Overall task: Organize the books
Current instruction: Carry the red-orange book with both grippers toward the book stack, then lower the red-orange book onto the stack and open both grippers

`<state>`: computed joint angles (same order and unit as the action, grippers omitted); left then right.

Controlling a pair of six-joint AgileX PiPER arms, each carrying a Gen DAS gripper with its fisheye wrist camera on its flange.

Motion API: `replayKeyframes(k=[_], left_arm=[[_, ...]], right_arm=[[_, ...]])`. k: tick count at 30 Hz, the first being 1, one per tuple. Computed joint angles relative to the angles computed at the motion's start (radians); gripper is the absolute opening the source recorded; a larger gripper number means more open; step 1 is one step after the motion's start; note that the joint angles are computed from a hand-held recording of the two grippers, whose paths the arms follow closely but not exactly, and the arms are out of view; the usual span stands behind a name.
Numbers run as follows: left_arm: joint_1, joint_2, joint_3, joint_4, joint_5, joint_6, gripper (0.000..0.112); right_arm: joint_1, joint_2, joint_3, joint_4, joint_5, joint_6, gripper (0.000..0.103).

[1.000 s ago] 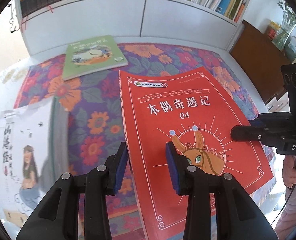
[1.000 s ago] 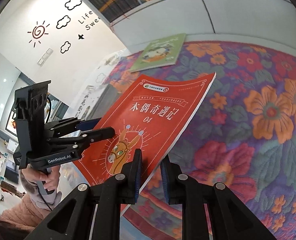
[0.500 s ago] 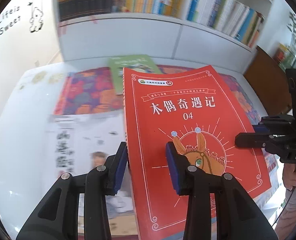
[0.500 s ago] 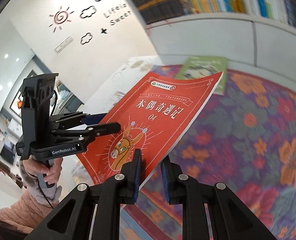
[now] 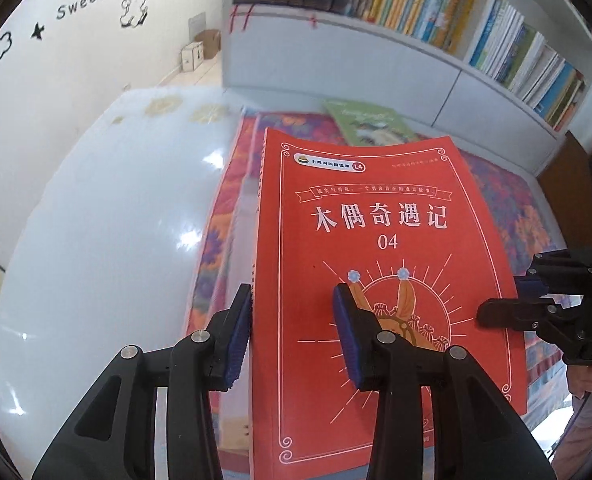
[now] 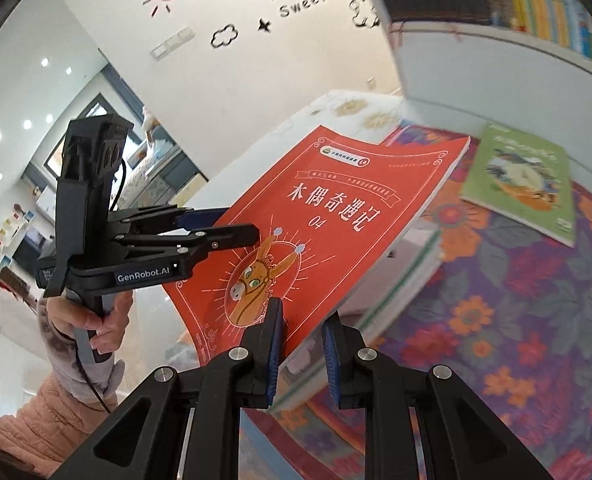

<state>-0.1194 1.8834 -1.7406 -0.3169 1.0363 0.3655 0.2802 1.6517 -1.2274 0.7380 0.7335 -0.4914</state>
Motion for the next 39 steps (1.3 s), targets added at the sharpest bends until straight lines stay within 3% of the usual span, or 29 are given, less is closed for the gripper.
replayKeyframes(k=[5, 9, 12, 26, 30, 34, 39], left_arm=[[-0.004, 0.004, 0.060, 0.028, -0.042, -0.001, 0.036], [0.019, 0.012, 0.054, -0.104, 0.004, 0.097, 0.036], [-0.017, -0.025, 0.091, -0.035, -0.070, 0.070, 0.039], [0.005, 0.002, 0.072, 0.007, -0.073, -0.006, 0.040], [-0.028, 0.002, 0.051, 0.040, -0.075, -0.057, 0.041], [-0.086, 0.018, 0.010, 0.109, -0.073, -0.157, 0.041], [-0.174, 0.021, -0.011, 0.152, -0.067, -0.228, 0.041]], right_arm=[[0.033, 0.073, -0.013, -0.020, -0.018, 0.040, 0.018], [0.045, 0.110, -0.033, -0.036, -0.017, 0.063, 0.019], [0.060, 0.134, -0.056, -0.073, -0.008, 0.118, 0.020], [0.005, 0.138, 0.036, 0.092, -0.048, 0.055, 0.022], [-0.020, 0.112, 0.054, 0.008, -0.037, 0.166, 0.026], [-0.114, 0.107, 0.096, 0.146, 0.037, 0.044, 0.026], [-0.222, 0.052, 0.177, 0.192, 0.032, -0.046, 0.026]])
